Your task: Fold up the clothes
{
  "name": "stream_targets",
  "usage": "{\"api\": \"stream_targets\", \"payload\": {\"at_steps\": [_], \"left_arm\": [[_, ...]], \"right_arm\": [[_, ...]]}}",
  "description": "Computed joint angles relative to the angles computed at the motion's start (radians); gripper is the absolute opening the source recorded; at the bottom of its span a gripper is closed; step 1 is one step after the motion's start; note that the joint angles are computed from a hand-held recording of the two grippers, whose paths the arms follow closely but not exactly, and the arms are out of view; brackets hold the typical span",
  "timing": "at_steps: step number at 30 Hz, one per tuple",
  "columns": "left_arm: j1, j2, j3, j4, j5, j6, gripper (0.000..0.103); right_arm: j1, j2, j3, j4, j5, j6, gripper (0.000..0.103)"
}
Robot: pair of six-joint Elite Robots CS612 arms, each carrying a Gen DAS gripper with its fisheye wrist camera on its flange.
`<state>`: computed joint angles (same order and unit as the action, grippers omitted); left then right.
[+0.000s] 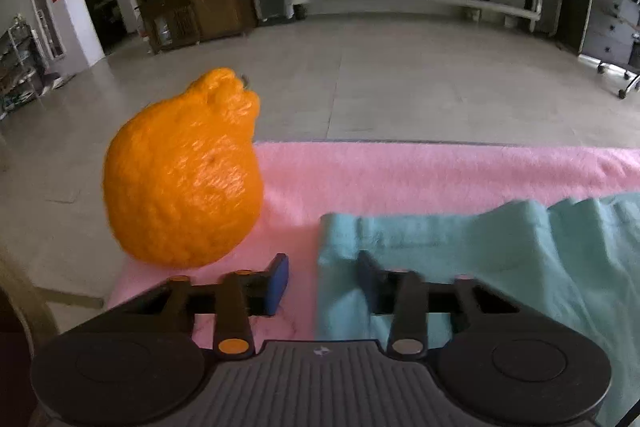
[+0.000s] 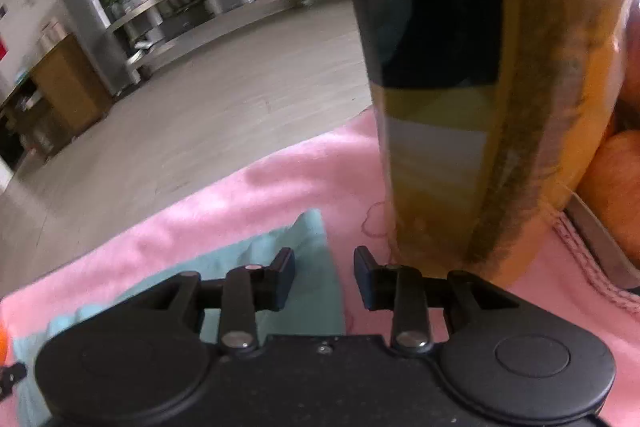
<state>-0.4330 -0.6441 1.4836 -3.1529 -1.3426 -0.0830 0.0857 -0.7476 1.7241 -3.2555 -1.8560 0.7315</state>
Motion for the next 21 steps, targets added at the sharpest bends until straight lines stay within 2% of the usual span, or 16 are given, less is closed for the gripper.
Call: {"api": "stream_targets", "payload": {"at_steps": [2, 3, 4, 5, 8, 10, 13, 14, 17, 19, 21], "left_arm": [[-0.006, 0.0, 0.012, -0.036, 0.01, 0.033, 0.002], [-0.014, 0.002, 0.021, -0.073, 0.043, 0.063, 0.002], [-0.021, 0.005, 0.03, -0.11, 0.073, 0.088, 0.002], [-0.025, 0.006, 0.039, -0.148, 0.096, 0.092, 0.002], [-0.038, 0.018, 0.047, -0.216, 0.178, 0.109, 0.003], [-0.045, 0.027, 0.038, -0.195, 0.234, 0.118, 0.002], [-0.048, 0.039, 0.024, -0.135, 0.304, 0.107, 0.001], [-0.049, 0.041, 0.021, -0.124, 0.324, 0.105, 0.001], [-0.052, 0.025, 0.04, -0.116, 0.33, 0.1, 0.005], [-0.043, -0.001, 0.064, -0.116, 0.29, 0.069, 0.009], [-0.026, -0.041, 0.093, -0.088, 0.207, 0.002, 0.022]], "right_arm": [[-0.001, 0.013, -0.015, -0.014, -0.012, 0.014, 0.027], [0.002, 0.017, -0.021, -0.019, -0.02, -0.008, 0.012], [0.008, 0.02, -0.029, -0.018, -0.038, -0.053, 0.002], [0.016, 0.024, -0.036, -0.023, -0.066, -0.098, 0.002], [0.055, 0.049, -0.058, -0.113, -0.241, -0.233, 0.002], [0.066, 0.063, -0.074, -0.12, -0.297, -0.296, 0.002], [0.076, 0.078, -0.095, -0.061, -0.342, -0.356, 0.002], [0.077, 0.081, -0.1, -0.037, -0.35, -0.37, 0.002], [0.068, 0.066, -0.093, 0.03, -0.289, -0.365, 0.003], [0.065, 0.042, -0.07, 0.025, -0.245, -0.362, 0.009], [0.062, 0.007, -0.032, -0.002, -0.201, -0.34, 0.019]]}}
